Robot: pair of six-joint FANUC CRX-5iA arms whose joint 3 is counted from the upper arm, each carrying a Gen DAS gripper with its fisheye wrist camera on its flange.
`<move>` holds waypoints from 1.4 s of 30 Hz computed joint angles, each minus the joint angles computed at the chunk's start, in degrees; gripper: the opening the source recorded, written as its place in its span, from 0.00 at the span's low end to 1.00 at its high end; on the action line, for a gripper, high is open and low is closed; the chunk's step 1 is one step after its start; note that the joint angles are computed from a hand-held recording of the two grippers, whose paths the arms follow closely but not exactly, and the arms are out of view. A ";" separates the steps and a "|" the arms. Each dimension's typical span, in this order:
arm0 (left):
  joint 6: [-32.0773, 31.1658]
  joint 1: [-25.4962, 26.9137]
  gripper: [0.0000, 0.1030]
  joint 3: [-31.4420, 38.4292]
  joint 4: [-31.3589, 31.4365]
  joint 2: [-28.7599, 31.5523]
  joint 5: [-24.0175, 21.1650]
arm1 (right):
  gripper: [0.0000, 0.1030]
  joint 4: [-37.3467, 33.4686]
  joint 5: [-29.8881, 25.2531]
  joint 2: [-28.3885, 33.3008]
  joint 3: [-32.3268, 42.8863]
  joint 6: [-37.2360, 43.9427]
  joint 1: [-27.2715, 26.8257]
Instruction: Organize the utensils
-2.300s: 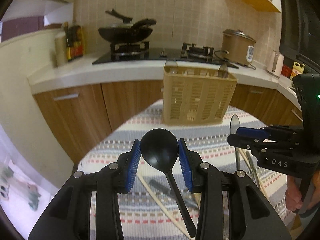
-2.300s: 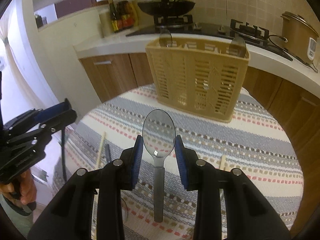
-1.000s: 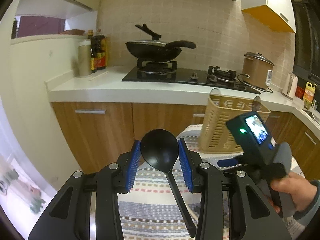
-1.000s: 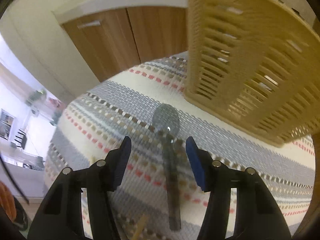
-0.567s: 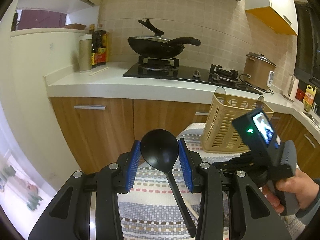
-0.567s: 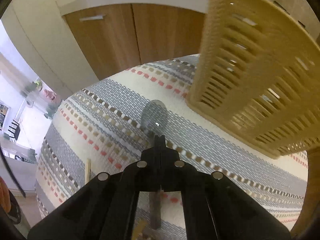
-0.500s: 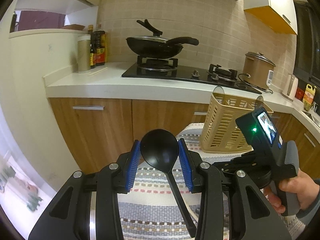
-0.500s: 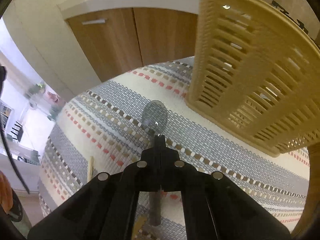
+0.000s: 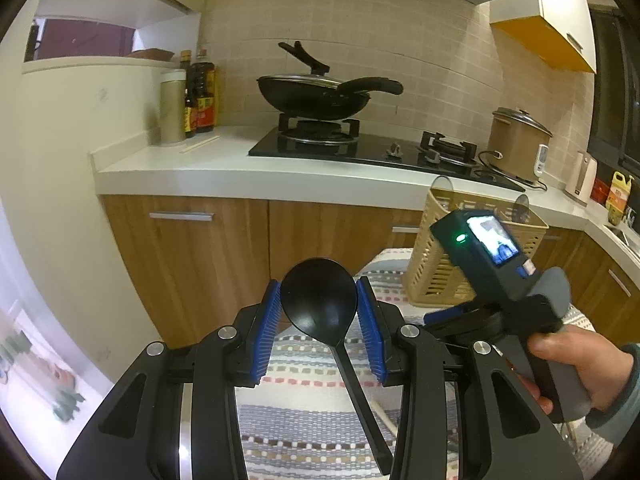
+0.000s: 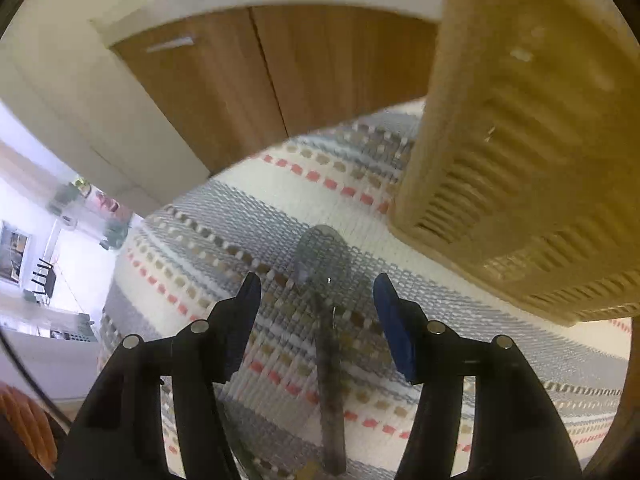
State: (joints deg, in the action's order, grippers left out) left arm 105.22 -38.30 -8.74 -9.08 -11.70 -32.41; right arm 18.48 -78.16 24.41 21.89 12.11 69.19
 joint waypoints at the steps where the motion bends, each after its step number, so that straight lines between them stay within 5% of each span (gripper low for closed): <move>1: -0.16 0.18 0.35 -0.13 0.23 -0.06 0.03 | 0.46 0.55 -2.55 2.53 3.19 2.20 -0.23; 3: -0.65 0.76 0.35 -0.56 0.91 -0.11 0.27 | 0.30 1.26 -7.19 6.40 8.62 6.67 0.06; 7: -1.17 1.35 0.35 -0.97 2.00 0.02 0.47 | 0.28 0.88 -6.76 6.23 8.90 8.02 0.42; 15: -0.67 0.53 0.35 -0.09 0.87 0.53 -0.03 | 0.28 11.85 4.71 -6.86 -9.70 -5.20 6.73; 23: 3.01 -3.41 0.35 3.25 -4.16 1.77 -0.32 | 0.28 35.61 9.20 -18.30 -26.29 -25.87 14.47; 31: 5.21 -6.44 0.35 10.44 -10.20 4.41 1.87 | 0.28 52.45 2.92 -22.54 -29.51 -33.25 16.43; 42: -1.50 -10.27 0.35 27.87 -10.00 17.13 5.15 | 0.28 58.45 -6.39 -26.39 -32.39 -32.74 12.57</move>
